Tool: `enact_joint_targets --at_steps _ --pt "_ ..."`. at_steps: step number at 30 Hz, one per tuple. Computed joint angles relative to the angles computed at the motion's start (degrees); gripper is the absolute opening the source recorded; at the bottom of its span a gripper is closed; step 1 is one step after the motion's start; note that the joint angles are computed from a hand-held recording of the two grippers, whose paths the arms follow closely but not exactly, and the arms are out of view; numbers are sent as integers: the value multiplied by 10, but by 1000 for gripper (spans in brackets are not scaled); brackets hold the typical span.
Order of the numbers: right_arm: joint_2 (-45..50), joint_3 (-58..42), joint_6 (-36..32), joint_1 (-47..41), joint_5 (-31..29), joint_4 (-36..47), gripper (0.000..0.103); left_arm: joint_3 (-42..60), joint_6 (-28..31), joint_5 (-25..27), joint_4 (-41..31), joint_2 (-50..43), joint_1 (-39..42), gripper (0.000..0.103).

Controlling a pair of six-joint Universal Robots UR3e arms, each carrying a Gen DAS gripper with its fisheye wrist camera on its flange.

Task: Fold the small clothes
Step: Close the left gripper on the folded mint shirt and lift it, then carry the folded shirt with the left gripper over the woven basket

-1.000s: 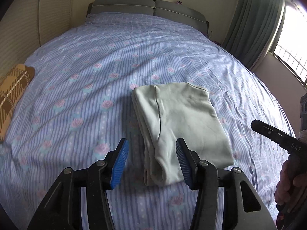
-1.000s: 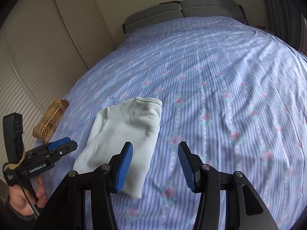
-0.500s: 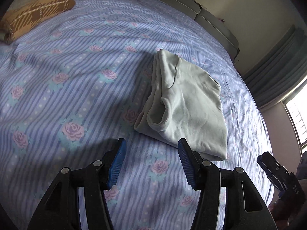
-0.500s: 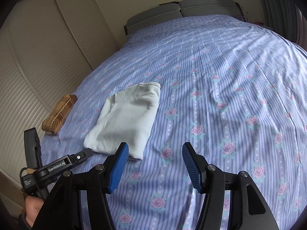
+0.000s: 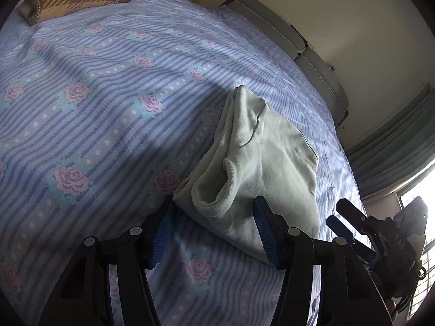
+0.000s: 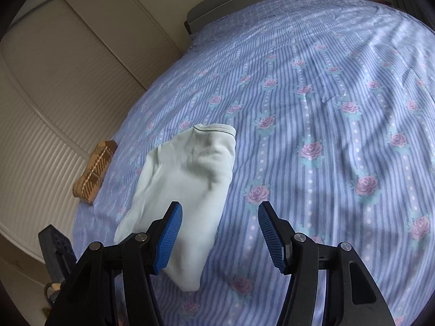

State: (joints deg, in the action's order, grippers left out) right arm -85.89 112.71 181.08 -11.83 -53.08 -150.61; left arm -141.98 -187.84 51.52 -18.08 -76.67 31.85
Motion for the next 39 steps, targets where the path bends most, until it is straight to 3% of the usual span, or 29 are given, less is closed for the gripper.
enact_joint_targets --at_steps 13,19,23,24,26,27,30,35,39 --pt "259 -279 -19 17 97 129 59 3 -56 25 103 -71 -28 60" --pt "310 -358 -33 36 117 168 60 10 -86 29 143 -102 -37 60" --pt "323 -390 -58 59 97 193 59 11 -94 33 163 -113 -40 58" --pt "324 -390 -52 59 96 187 57 11 -95 34 166 -115 -39 53" --pt "329 -394 -34 59 97 183 32 7 -98 32 174 -119 -35 40" --pt "334 -400 -29 60 95 188 26 5 -93 26 174 -120 -30 34" --pt "330 -388 -27 57 101 181 20 6 -72 -4 156 -118 -14 18" --pt "289 -329 -11 38 112 145 15 -4 -38 -35 108 -67 10 15" --pt "245 -297 6 38 102 130 15 -1 12 -73 -4 8 50 15"
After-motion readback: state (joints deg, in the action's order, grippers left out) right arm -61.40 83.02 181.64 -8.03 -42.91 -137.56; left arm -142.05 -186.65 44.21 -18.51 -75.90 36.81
